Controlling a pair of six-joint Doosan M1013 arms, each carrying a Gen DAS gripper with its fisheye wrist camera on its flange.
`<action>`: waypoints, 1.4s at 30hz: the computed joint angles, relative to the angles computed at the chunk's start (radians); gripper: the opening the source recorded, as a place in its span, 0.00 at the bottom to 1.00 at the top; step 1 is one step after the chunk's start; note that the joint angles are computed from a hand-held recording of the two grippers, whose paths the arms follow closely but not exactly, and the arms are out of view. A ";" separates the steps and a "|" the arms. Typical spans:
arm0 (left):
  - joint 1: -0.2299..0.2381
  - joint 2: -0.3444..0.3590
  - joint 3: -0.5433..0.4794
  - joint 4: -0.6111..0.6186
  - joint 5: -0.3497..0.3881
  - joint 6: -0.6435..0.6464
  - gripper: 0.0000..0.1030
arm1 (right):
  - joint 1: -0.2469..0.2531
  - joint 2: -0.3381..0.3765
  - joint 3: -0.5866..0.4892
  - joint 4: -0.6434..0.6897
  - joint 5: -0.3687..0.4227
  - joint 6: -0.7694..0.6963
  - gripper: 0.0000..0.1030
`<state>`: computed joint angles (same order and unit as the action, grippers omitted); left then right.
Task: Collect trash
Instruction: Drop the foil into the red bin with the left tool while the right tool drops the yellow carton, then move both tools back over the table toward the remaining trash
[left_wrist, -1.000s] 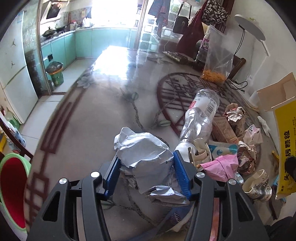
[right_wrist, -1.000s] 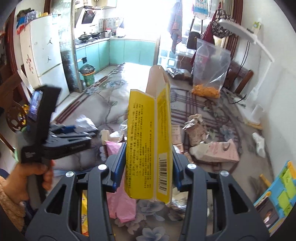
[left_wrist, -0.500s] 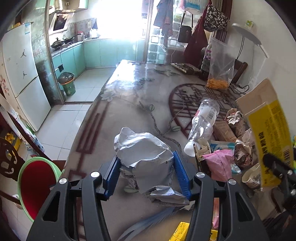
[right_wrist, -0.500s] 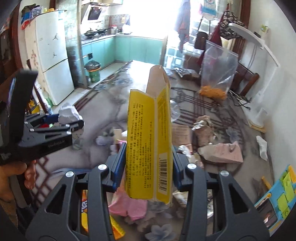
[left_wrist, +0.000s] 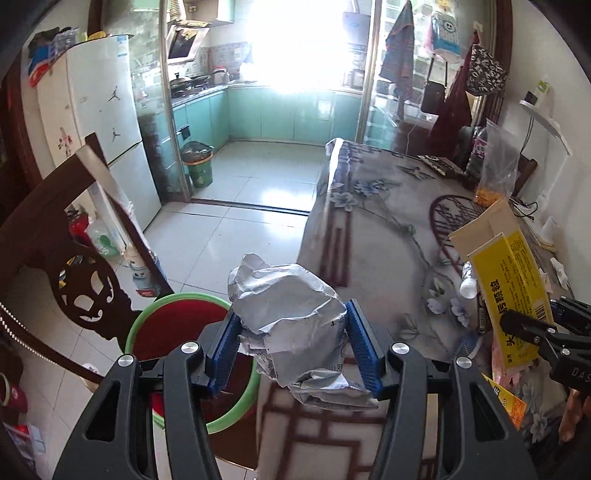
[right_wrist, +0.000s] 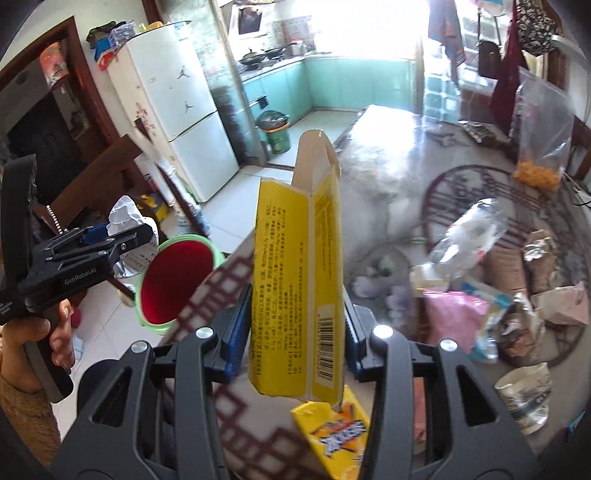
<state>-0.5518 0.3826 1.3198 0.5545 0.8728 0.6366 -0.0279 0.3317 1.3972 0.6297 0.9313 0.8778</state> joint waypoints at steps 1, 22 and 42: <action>0.005 -0.009 0.016 0.002 -0.005 -0.014 0.51 | 0.008 -0.002 0.002 -0.004 0.001 0.002 0.41; 0.150 -0.032 0.192 -0.065 0.034 -0.217 0.51 | 0.203 0.179 -0.170 0.037 0.251 0.001 0.42; -0.016 -0.021 0.036 0.147 0.067 -0.216 0.82 | 0.074 0.005 0.008 -0.113 -0.032 0.017 0.70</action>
<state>-0.5682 0.3618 1.3554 0.7011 0.9398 0.4202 0.0464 0.3363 1.4055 0.5162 0.8989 0.8946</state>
